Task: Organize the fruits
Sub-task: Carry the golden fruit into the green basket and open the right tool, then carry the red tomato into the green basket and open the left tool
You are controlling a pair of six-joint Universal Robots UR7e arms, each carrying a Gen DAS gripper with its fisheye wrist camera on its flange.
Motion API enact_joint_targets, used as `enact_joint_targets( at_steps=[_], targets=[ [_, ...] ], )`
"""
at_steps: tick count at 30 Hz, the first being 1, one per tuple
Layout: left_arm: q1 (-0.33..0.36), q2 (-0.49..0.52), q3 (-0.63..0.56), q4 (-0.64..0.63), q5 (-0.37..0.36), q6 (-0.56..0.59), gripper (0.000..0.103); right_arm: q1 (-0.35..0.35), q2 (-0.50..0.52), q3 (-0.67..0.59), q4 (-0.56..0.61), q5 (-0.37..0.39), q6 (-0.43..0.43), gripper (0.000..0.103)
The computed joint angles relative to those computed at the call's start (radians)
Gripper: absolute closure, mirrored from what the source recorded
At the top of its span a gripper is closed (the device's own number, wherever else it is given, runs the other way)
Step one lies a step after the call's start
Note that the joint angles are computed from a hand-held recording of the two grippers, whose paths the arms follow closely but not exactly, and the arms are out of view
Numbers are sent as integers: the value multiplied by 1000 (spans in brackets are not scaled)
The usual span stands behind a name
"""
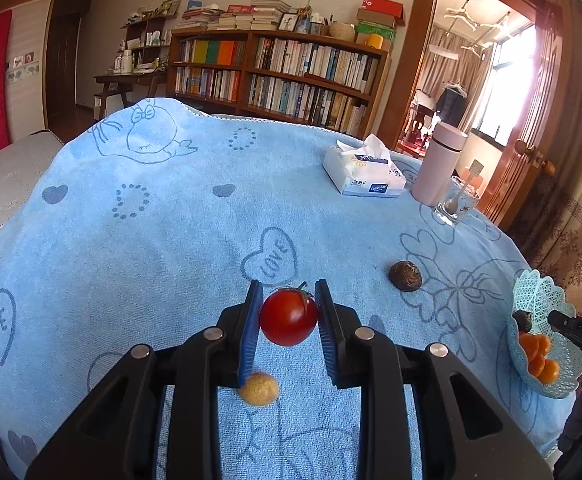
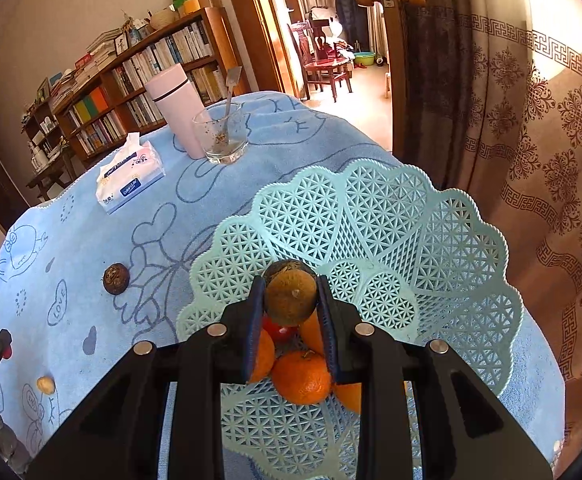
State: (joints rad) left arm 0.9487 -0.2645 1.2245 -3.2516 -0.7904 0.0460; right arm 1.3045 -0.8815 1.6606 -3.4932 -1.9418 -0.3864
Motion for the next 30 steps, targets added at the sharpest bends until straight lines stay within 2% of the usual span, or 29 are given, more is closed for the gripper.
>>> enact_joint_targets(
  at_steps=[2,3,4,5,6,12,19,30],
  targets=[
    [-2,0,2,-2,-3,3,76,-8,-10,11,-6,10,12,75],
    [-3,1,1,-5,-2,5,76,-11,-15,18,-13,16,18,69],
    [-4,1,1,-6,-2,6,76,-13,-18,20,-19,20,26,62],
    [-4,-1,3,-5,-5,4,76,-16,-24,27,-30,28,36,44],
    [-4,-2,4,-4,-9,1,76,-19,-28,34,-48,37,44,34],
    [-10,-6,6,2,-7,-2,76,-21,-51,67,-126,72,33,34],
    [-30,-10,15,-13,1,22,76,-7,-53,98,-259,99,-19,34],
    [-67,2,-10,-1,-19,39,76,-6,-68,131,-429,165,-53,27]
  ],
)
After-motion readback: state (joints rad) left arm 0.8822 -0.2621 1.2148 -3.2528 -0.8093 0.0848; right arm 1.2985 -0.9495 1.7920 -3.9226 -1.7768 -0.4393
